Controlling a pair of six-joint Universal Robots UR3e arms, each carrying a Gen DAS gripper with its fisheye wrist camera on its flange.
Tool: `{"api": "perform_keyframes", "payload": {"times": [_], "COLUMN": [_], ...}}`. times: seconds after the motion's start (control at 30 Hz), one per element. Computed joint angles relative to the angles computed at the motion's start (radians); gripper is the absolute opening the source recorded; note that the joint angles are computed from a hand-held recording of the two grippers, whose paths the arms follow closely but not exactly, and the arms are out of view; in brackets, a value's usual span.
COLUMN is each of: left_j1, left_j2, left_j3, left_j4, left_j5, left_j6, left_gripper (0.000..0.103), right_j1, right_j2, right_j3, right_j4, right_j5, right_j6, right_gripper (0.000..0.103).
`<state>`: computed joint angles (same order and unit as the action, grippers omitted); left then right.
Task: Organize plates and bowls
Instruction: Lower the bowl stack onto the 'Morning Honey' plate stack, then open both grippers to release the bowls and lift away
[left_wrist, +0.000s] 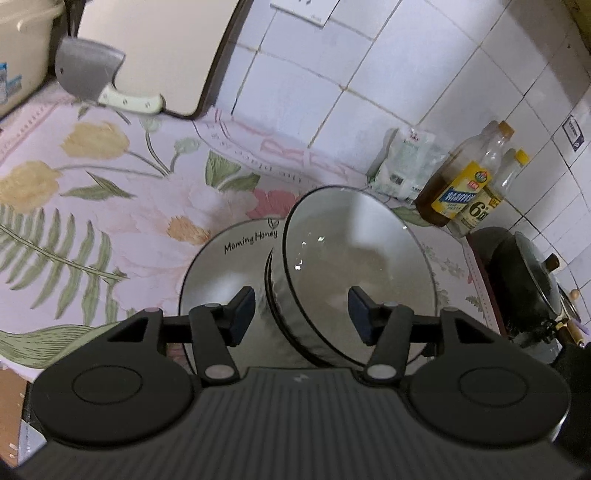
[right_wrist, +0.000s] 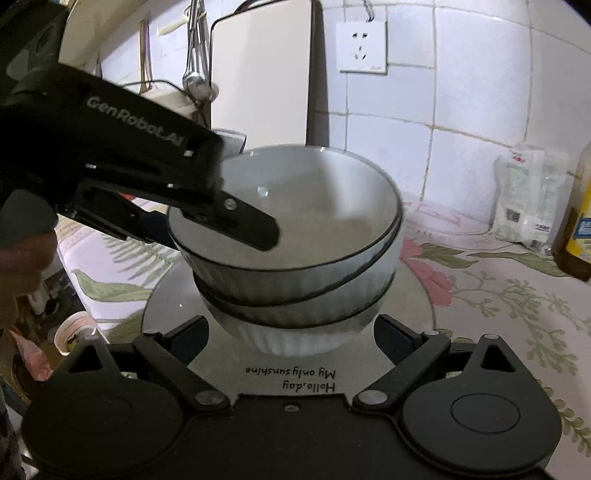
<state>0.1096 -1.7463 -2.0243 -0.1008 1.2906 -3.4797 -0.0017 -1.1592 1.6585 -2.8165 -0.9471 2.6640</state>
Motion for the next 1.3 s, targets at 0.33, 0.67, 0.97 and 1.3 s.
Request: {"api": "perform_keyframes", "payload": {"times": [0.33, 0.67, 0.97, 1.3], "left_j1": [-0.046, -0.119, -0.214, -0.431], "left_j2": [0.214, 0.507, 0.674, 0.663], "left_j3": [-0.078, -0.035, 0.031, 0.094], "left_j4": [-0.088, -0.381, -0.595, -0.69], "left_j5": [0.088, 0.203, 0.325, 0.668], "left_j6": [0.024, 0.072, 0.056, -0.076], "left_gripper": [0.056, 0.06, 0.069, 0.097], "right_j1": [-0.061, -0.087, -0.061, -0.162], "right_j2": [-0.234, -0.477, -0.637, -0.793], "right_j3": [0.157, 0.096, -0.11, -0.118], "right_j4": [0.003, 0.279, 0.639, 0.745], "right_j5": [0.073, -0.055, -0.272, -0.274], "right_j6": [0.033, 0.069, 0.201, 0.234], "right_gripper": [0.098, 0.098, 0.103, 0.103]}}
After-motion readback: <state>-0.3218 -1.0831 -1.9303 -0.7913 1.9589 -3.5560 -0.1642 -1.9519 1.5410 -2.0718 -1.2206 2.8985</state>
